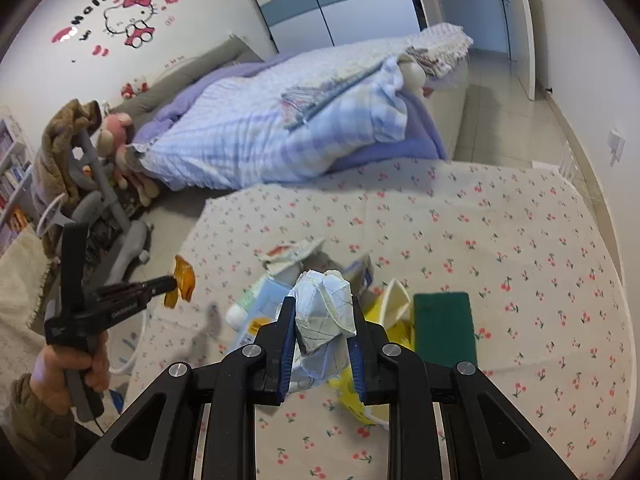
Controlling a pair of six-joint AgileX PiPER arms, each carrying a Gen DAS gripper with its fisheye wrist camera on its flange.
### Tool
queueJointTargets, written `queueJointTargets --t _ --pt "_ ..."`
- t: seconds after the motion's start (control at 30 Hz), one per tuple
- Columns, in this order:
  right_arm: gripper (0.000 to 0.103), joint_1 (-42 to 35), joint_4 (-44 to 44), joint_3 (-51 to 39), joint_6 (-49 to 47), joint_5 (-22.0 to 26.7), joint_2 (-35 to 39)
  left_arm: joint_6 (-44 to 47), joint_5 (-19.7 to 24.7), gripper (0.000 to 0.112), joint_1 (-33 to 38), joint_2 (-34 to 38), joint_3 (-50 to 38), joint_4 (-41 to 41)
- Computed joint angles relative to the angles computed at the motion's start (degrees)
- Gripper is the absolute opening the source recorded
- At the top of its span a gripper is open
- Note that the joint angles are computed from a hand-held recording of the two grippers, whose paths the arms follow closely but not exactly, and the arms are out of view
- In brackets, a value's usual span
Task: Collect trash
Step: 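Grasp the orange peel with the left gripper while the right gripper grasps crumpled tissue, then carry peel and tissue over the wastebasket and open both grippers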
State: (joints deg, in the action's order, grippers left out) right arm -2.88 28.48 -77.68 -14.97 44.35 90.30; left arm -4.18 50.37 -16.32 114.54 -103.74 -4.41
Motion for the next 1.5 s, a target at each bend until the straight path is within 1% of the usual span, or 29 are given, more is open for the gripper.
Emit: queueJointTargets --t 0.13,0.27,0.4,0.43,0.53,0.57,0.63,0.67,0.73,0.77,0.87,1.03,1.17,1.27,1.4,1.5 --pt "0.024 -1.49 6.38 1.88 -5.39 -2.10 -2.59 3.46 -1.30 0.004 2.40 -6.16 5.90 -5.41" --pt "0.024 -3.11 12.02 2.89 -9.54 -2.68 -3.66 6.87 -2.93 0.004 5.42 -12.48 12.44 -10.98" --pt "0.024 -1.51 12.43 3.63 -11.23 -4.25 -4.75 9.76 -3.65 0.004 9.65 -18.70 18.46 -15.36" --pt "0.024 -0.77 12.09 3.76 -11.44 -4.60 -4.97 9.00 -3.52 0.004 10.82 -19.98 19.55 -15.11" --pt "0.024 2.55 7.82 3.58 -8.84 -5.70 -5.06 2.38 -2.07 0.004 14.37 -21.90 20.97 -9.59" --pt "0.024 4.02 5.93 3.13 -7.26 -5.58 -4.78 1.81 -1.78 0.004 16.45 -22.17 21.58 -9.73" --pt "0.024 6.27 3.46 2.79 -5.41 -5.70 -4.52 2.46 -0.30 0.004 21.59 -22.05 22.34 -12.64" --pt "0.024 8.27 1.11 2.42 -3.52 -6.05 -4.42 3.99 0.59 0.004 24.48 -21.63 22.71 -15.74" --pt "0.024 10.81 -0.33 2.34 -2.00 -6.37 -4.57 7.50 2.75 0.004 30.30 -20.58 23.47 -22.03" --pt "0.024 12.61 -0.79 1.84 -1.14 -6.47 -4.45 8.51 3.43 0.004 32.29 -20.24 23.82 -23.49" --pt "0.024 17.12 -2.78 0.81 1.62 -7.76 -4.08 6.89 2.50 0.004 34.85 -19.14 24.51 -20.91" --pt "0.024 26.00 -8.86 -4.62 9.03 -8.48 0.78 7.14 2.40 0.004 36.42 -17.99 24.92 -20.71" --pt "0.025 33.24 -11.68 -10.05 14.98 -9.28 7.01 7.86 2.85 0.004 37.66 -17.23 24.17 -20.91" --pt "0.025 37.13 -11.61 -14.72 17.45 -9.50 12.00 8.30 3.76 0.004 38.63 -16.21 23.27 -21.36" --pt "0.025 41.85 -14.43 -24.36 22.20 -7.47 20.03 7.52 4.35 0.004 40.05 -14.79 21.91 -21.69" --pt "0.025 43.93 -16.93 -32.73 25.78 -4.63 25.86 9.02 5.47 0.005 41.75 -13.73 20.60 -24.54"
